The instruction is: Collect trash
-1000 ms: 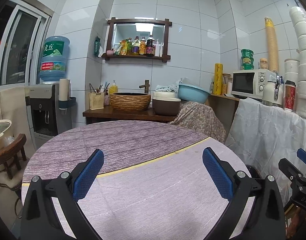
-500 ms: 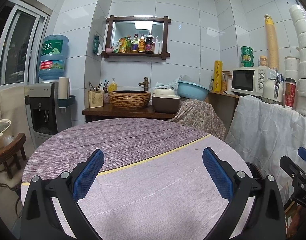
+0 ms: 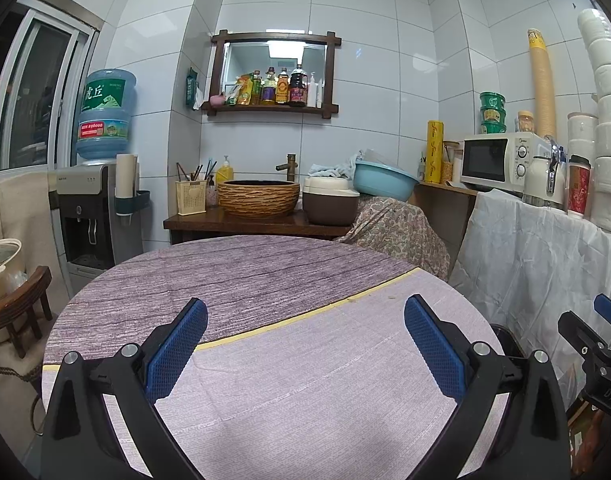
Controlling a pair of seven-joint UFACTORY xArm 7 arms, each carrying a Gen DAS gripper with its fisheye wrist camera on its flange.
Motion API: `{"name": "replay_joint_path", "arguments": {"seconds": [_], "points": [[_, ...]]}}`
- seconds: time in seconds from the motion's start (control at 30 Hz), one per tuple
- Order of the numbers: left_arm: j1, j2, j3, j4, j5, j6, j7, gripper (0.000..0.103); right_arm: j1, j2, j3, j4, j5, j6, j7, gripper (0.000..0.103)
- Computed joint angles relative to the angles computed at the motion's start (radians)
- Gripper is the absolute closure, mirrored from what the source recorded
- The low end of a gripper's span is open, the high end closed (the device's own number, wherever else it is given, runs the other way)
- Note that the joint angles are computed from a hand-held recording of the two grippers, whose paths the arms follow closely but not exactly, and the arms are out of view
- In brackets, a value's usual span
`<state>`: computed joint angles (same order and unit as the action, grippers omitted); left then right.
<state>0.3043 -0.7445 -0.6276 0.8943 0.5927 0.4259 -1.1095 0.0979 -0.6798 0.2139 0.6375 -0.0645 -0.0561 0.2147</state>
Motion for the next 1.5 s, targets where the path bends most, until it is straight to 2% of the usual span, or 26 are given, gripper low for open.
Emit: {"name": "replay_joint_path", "arguments": {"seconds": [1.5], "points": [[-0.033, 0.028, 0.014, 0.006, 0.027, 0.009, 0.01, 0.005, -0.008, -0.003, 0.018, -0.004, -0.011, 0.013, 0.028, 0.006]]}}
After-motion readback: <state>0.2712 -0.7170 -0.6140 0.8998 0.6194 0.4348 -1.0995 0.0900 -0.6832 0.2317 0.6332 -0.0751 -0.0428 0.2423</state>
